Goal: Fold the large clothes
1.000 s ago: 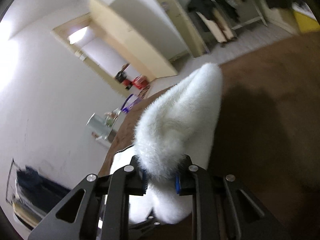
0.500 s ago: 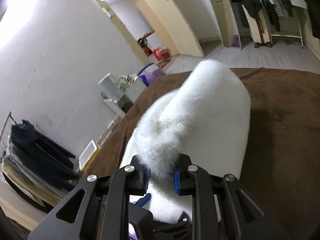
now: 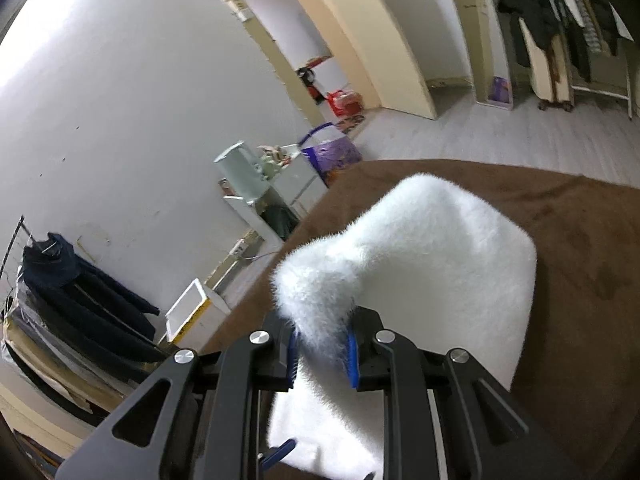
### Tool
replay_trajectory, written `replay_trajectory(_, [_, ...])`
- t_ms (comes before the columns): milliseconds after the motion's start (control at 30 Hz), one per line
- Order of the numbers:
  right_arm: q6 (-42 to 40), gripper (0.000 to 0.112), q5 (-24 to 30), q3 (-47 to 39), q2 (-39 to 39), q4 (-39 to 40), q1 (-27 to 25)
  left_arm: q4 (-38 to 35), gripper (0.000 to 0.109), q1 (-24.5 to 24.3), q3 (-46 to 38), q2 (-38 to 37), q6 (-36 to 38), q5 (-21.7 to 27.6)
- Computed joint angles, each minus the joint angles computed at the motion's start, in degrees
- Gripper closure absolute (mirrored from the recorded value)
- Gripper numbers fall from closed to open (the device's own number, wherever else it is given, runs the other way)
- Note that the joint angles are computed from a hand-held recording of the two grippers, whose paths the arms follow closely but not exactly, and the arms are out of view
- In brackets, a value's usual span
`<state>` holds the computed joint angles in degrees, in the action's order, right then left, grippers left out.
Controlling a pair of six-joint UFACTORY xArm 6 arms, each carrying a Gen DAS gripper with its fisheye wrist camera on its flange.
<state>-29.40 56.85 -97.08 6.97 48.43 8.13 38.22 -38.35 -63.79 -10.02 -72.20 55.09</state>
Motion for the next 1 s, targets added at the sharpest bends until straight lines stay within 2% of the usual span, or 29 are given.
replay_trajectory(233, [-3.42, 0.093, 1.60, 4.07, -0.67, -4.00, 6.16, 1.16, 0.012, -1.86, 10.19, -13.25, -6.72, 8.36])
replay_trajectory(367, [-4.91, 0.093, 2.88, 10.75, -2.94, -7.53, 8.83, -0.64, 0.012, -2.33, 15.92, -20.33, -11.05, 12.65])
replay_trajectory(600, [-5.49, 0.093, 0.42, 23.09, -8.54, -11.25, 13.18, -4.14, 0.012, -4.04, 23.48, -29.85, -18.22, 19.53])
replay_trajectory(700, [-5.76, 0.093, -3.19, 26.40, -8.80, -14.06, 15.09, -5.04, 0.012, -4.55, 25.12, -31.81, -20.10, 20.76])
replay_trajectory(800, [-5.58, 0.093, -2.75, 26.11, -6.75, -11.87, 14.81, -5.88, 0.012, -4.18, 25.61, -32.07, -20.03, 20.77])
replay_trajectory(1000, [-6.88, 0.093, -4.17, 27.49, -8.13, -13.10, 15.88, -3.86, 0.012, -6.71, 24.19, -31.79, -22.11, 23.65])
